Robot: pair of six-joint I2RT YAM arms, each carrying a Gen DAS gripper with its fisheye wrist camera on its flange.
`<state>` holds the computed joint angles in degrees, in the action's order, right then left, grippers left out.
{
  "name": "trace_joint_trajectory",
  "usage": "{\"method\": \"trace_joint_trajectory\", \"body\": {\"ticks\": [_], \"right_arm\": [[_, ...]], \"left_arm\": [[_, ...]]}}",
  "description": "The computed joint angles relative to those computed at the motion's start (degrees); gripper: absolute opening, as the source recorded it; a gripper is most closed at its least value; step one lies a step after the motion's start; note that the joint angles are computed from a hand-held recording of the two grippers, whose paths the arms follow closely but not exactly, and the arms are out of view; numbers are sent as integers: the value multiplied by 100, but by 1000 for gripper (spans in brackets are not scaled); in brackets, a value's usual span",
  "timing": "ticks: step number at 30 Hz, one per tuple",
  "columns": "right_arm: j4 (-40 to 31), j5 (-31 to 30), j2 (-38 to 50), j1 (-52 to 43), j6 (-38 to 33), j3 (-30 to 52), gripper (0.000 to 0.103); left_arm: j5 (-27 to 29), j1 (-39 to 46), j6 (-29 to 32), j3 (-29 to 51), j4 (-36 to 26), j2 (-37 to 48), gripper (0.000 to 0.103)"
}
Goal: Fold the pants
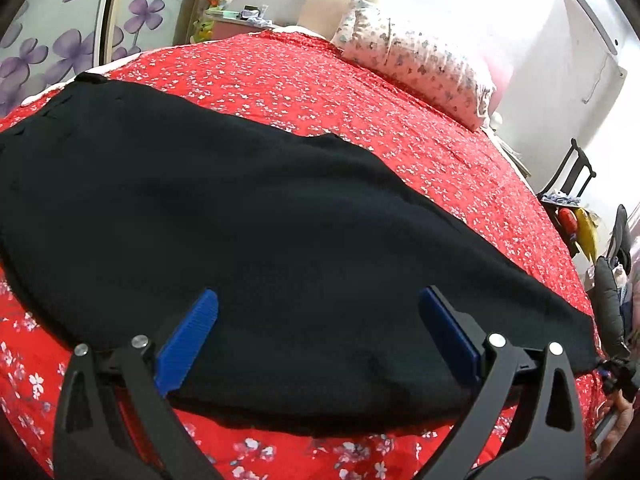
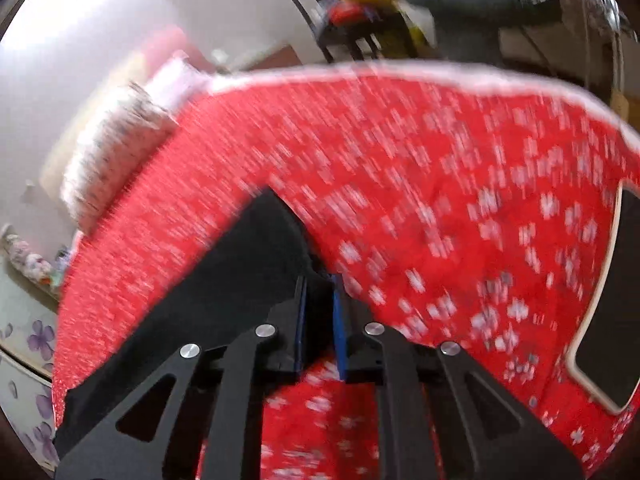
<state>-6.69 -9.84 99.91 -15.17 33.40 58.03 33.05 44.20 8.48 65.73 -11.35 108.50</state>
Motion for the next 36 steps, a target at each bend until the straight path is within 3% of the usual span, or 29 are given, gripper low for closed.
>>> {"method": "trace_joint_trajectory", "body": {"ticks": [3,6,12,22,31,32,34,36], "right_arm": [[162,-420,-296,-209,385,-242,30],[156,-503,-439,-196,413,-319,31],[8,-816,108,-187,695,-62,31],[1266,-968,191,-323,1226,-536,30],[1218,-711,313,-200,1291,-448,34],[1322,-641,325,-141,1263,-452,34],[1754,-653,232,-122,1337,-666,18],[2132,-603,64,-46,1504,-865,14]], "left_arm": [[110,43,0,-56,55,-55,101],[172,120,-109,-214,307,-210,101],[401,354,-341,-517,899,-549,101],[420,398,-253,-173,389,-301,101],[404,409,-204,-23,168,-144,101],[412,406,-213,-12,150,-131,101],[405,404,-211,23,112,-113,101],[410,403,-216,0,131,-126,101]]}}
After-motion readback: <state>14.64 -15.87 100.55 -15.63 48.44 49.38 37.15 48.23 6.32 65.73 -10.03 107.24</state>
